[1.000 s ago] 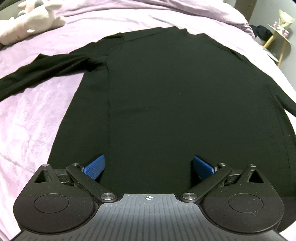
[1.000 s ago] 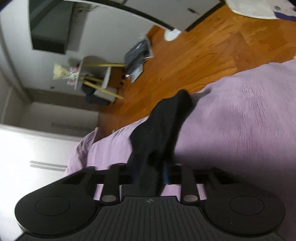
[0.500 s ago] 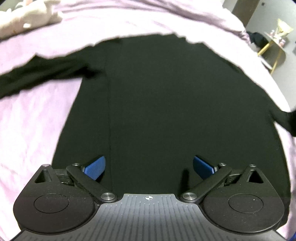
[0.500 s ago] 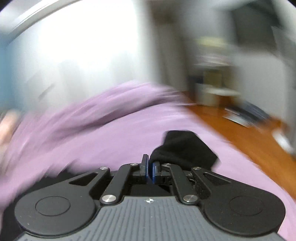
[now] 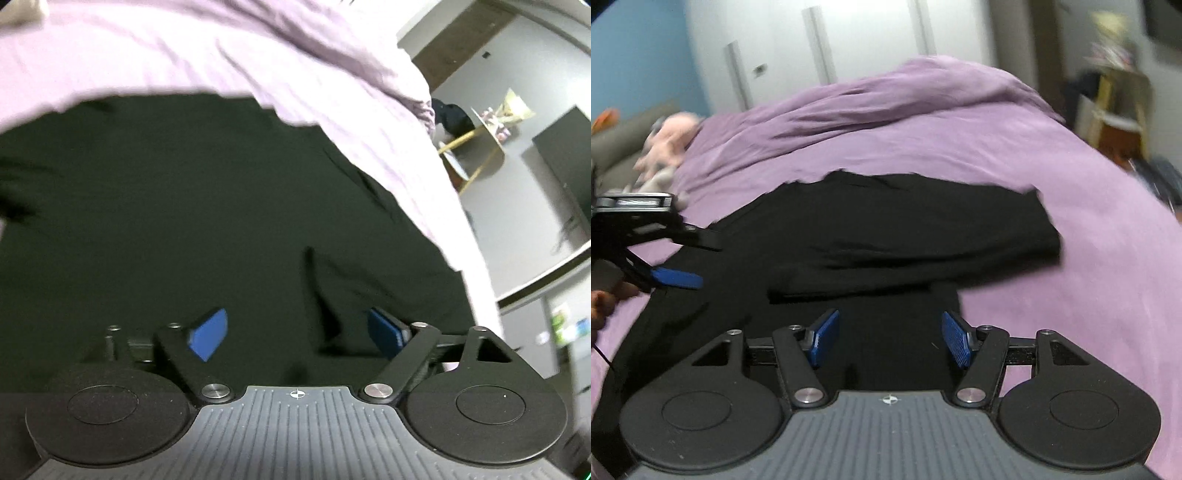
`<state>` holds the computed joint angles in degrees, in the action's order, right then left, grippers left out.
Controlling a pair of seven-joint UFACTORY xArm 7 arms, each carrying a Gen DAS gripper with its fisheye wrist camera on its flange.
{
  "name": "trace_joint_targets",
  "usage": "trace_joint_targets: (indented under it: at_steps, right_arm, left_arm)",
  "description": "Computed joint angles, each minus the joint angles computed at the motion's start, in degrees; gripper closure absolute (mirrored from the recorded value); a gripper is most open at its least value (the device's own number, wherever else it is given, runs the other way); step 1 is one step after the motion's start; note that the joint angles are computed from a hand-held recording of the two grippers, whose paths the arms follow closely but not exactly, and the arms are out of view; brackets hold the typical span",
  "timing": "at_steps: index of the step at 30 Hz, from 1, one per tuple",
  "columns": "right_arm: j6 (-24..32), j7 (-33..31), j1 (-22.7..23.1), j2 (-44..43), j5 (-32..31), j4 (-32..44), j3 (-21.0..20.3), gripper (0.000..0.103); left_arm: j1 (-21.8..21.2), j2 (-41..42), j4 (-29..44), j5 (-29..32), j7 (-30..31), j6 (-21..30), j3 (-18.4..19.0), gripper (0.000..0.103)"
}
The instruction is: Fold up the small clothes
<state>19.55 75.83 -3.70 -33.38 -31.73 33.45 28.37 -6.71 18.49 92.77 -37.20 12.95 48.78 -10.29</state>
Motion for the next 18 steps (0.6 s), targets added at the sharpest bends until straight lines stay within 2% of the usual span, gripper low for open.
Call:
trace_joint_targets:
  at_steps: [5, 7, 9, 11, 12, 13, 16, 18]
  right_arm:
    - [-1.99, 5.88, 0.25, -5.29, 4.36, -6.09, -0.82, 0.042]
    - [-2.39, 6.15, 0.94, -7.42, 6.07, -8.16, -1.68, 0.042]
    - [-2.74, 6.20, -0.11, -7.28, 6.78, -8.05, -1.29, 0.042]
    - [-2.97, 5.84, -0.80, -7.50, 7.32, -8.22, -1.26, 0.042]
    - [-2.91, 5.86, -1.43, -7.68, 7.35, -8.11, -0.84, 0.042]
    - [-2.56, 5.83, -2.24, -7.70, 7.16, -7.68, -0.20, 0.042]
    - [-0.85, 5.67, -4.58, -7.80, 5.72, -5.75, 1.77, 0.042]
    - [0.76, 5.12, -5.49, -7.95, 4.64, -4.41, 2.34, 0.042]
  left_arm:
    - [-2.27, 10.35, 11.36, 1.67, -7.86, 5.86, -1.43, 0.038]
    - [-2.75, 11.57, 12.12, 2.47, -7.90, 5.09, -1.97, 0.039]
    - [-2.76, 11.88, 12.19, 2.20, -8.29, 3.88, -2.47, 0.046]
    - [-3.12, 12.95, 13.19, 2.66, -9.94, 3.97, -2.56, 0.072]
    - [-3.36, 13.35, 13.75, 3.31, -10.87, 4.35, -2.45, 0.079]
    - [-3.65, 14.10, 14.74, 4.41, -11.83, 4.95, -2.14, 0.094]
    - [-3.42, 14.63, 15.49, 5.17, -12.80, 5.14, -2.46, 0.098]
    - [-1.78, 13.13, 14.79, 4.21, -9.02, 4.14, -3.27, 0.098]
